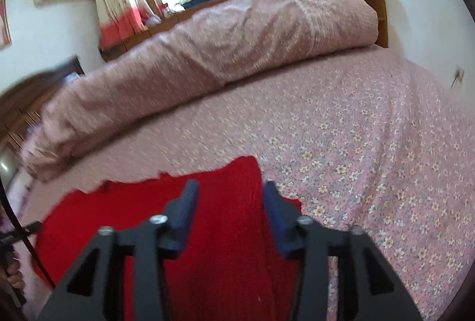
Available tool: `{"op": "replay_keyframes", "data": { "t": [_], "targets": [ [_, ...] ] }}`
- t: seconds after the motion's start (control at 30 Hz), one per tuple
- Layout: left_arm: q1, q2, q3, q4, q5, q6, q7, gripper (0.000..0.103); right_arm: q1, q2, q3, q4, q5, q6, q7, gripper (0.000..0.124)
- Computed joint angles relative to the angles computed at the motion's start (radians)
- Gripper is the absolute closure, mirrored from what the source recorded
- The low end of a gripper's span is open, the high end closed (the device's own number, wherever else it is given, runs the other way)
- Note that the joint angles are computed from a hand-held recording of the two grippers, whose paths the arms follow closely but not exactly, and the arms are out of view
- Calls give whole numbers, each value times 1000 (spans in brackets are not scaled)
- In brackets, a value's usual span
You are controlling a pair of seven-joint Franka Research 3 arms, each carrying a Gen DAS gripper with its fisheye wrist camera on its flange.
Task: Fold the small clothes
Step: 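Grasp one side edge of the folded cardigan with the right tool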
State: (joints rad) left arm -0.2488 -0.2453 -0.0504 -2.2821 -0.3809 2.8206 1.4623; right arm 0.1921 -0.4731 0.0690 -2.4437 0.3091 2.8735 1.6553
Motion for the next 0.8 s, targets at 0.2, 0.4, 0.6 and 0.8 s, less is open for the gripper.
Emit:
{"op": "replay_keyframes", "data": {
  "t": [0.2, 0.4, 0.6, 0.8],
  "targets": [
    [-2, -31, -18, -49, 15, -49, -45, 44, 120, -120, -156, -65, 174, -83, -139, 58],
    [26, -7, -43, -50, 98, -130, -148, 30, 195, -242, -268, -146, 399, -243, -294, 48],
    [-22, 19, 22, -6, -95, -148, -2, 30, 120, -190, -188, -129, 384, -380, -338, 38],
    [9, 65, 34, 53, -322, -208, 111, 30, 136, -124, -207, -89, 554, -367, -417, 33]
  ]
}}
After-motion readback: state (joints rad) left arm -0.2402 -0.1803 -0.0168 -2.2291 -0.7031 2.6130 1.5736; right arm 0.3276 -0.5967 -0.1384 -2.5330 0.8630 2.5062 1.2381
